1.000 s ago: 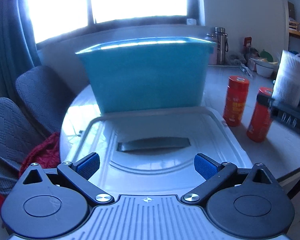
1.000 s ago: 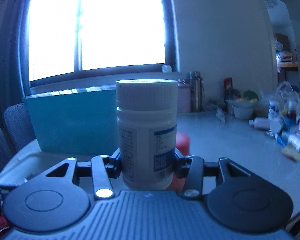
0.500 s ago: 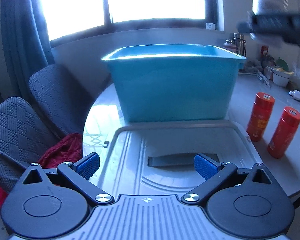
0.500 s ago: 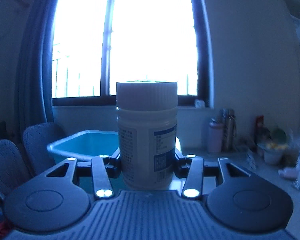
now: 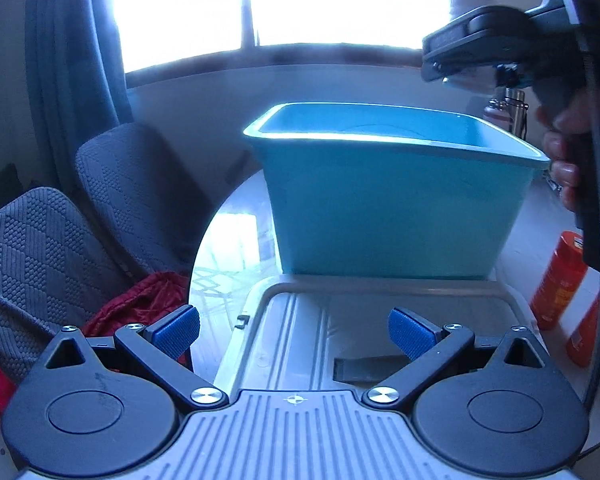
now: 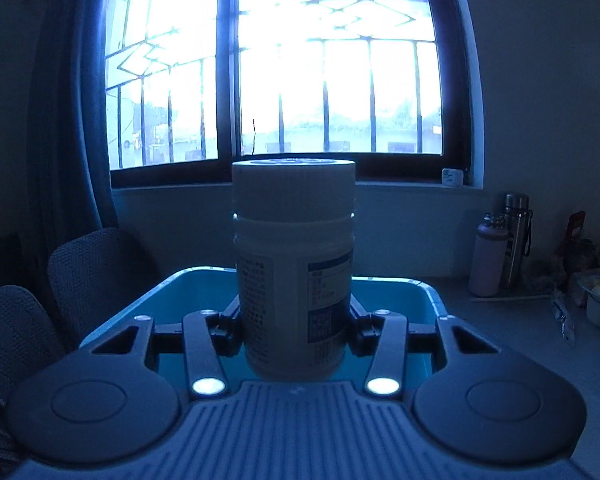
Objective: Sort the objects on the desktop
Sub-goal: 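Carry the white pill bottle with the right gripper over the teal bin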
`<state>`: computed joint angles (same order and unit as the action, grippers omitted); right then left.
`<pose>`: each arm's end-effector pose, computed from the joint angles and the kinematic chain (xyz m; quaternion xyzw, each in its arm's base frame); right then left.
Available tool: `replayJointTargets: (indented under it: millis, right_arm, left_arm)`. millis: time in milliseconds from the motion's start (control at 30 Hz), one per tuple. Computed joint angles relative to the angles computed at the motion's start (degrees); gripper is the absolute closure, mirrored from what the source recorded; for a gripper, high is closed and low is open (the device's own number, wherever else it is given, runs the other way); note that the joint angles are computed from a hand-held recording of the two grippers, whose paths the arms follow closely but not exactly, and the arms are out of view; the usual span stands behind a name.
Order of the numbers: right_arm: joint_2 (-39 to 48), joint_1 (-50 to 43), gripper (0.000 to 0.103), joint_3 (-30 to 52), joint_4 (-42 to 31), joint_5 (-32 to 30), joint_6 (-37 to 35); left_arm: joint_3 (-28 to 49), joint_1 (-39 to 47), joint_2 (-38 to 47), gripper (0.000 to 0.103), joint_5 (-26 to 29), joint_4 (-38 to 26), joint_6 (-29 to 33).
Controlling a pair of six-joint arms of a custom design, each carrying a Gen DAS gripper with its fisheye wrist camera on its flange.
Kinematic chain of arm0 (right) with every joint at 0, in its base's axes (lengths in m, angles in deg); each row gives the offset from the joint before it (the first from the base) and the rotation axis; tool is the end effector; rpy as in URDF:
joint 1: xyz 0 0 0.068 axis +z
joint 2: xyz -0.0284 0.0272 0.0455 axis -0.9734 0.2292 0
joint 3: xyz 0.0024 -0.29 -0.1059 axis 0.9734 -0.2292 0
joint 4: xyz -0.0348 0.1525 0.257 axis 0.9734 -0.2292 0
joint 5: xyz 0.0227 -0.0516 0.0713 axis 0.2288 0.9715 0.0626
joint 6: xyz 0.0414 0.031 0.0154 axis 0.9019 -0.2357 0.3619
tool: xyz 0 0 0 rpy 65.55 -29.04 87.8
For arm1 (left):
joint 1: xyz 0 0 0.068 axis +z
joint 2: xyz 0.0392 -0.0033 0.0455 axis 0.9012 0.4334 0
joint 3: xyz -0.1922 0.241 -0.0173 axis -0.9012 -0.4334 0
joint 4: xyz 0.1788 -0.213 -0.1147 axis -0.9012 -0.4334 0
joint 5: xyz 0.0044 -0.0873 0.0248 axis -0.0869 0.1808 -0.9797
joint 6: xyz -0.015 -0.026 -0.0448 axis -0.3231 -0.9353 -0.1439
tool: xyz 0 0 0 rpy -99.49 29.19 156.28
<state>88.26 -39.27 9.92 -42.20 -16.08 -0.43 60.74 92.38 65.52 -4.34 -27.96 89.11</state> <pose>0.2321 0.1423 0.2629 0.1618 0.7818 -0.0693 0.5981 0.1970 0.0793 0.1722 0.1975 0.8540 -0.0693 0.4763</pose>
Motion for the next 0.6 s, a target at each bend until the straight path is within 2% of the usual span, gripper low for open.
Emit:
replayJointTargets:
  millis: [333, 467, 600]
  right_arm:
    - [12.8, -7.3, 0.055, 13.3, -24.2, -14.1, 17.5]
    - [16.1, -9.1, 0.055, 16.0, -28.3, -18.7, 21.7]
    - [19.0, -10.4, 0.055, 19.7, -33.2, -22.0, 22.4]
  left_arm:
    - [2.0, 0.3, 5.4, 0.002, -0.6, 1.4, -3.4]
    - [2.0, 0.7, 5.6, 0.002, -0.5, 1.8, -3.9]
    - [2.4, 1.0, 5.8, 0.001, -0.5, 0.9, -4.4]
